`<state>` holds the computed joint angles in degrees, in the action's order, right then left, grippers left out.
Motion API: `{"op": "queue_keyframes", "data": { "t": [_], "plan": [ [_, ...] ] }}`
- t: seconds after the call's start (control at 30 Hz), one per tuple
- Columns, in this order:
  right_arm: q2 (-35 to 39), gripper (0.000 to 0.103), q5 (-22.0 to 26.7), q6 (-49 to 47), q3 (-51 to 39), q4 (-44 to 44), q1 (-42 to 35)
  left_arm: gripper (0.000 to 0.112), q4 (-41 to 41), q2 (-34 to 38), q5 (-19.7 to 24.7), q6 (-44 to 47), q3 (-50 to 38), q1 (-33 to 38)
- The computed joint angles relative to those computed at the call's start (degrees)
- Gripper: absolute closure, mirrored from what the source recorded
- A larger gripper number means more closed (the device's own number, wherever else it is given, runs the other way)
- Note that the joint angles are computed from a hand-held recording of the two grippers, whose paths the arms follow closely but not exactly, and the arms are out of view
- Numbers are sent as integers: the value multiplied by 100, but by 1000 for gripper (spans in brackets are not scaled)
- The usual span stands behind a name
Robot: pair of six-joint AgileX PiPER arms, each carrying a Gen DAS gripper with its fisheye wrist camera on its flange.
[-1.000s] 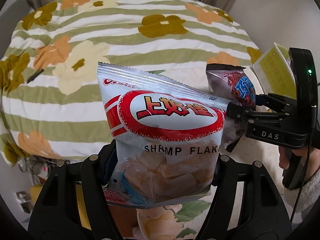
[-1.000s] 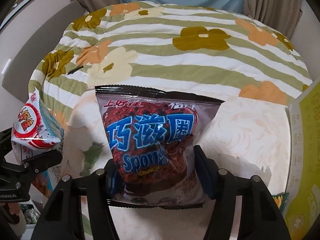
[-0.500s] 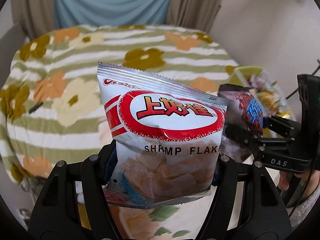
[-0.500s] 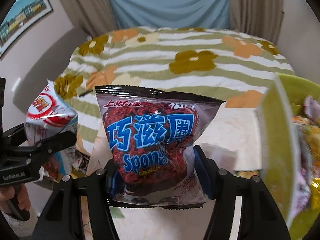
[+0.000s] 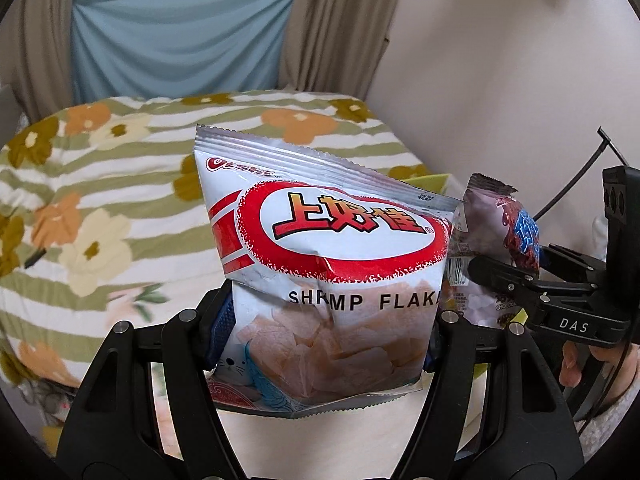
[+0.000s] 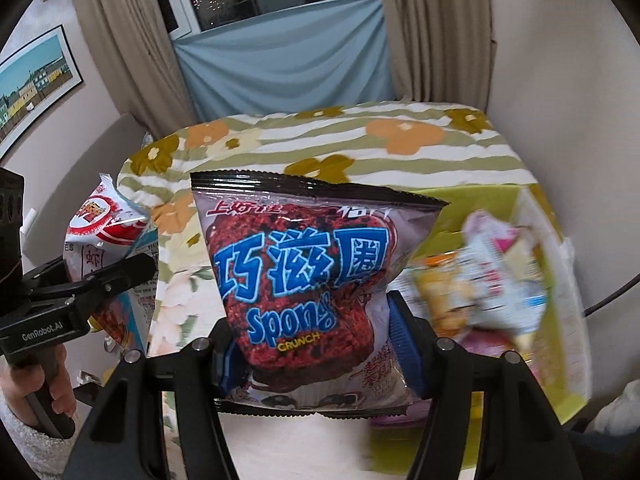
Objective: Organize snacks
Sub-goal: 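Carry both bags over the box and open both tools to drop them inside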
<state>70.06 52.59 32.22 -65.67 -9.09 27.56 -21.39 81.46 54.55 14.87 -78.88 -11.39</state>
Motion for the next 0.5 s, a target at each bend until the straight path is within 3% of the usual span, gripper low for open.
{"op": "queue_keyframes", "data": {
  "t": [0.17, 0.33, 0.5],
  "plan": [
    [-310, 45, 83, -2201, 32, 1287, -1751, 46, 902, 785, -304, -1600, -783, -1282],
    [-138, 45, 275, -4415, -111, 2705, -3539, 46, 1456, 1797, -391, -2696, -1703, -1989],
    [419, 45, 551, -5820, -388, 3552, -4632, 46, 1716, 3085, 145, -3248, -3165, -2324]
  ]
}}
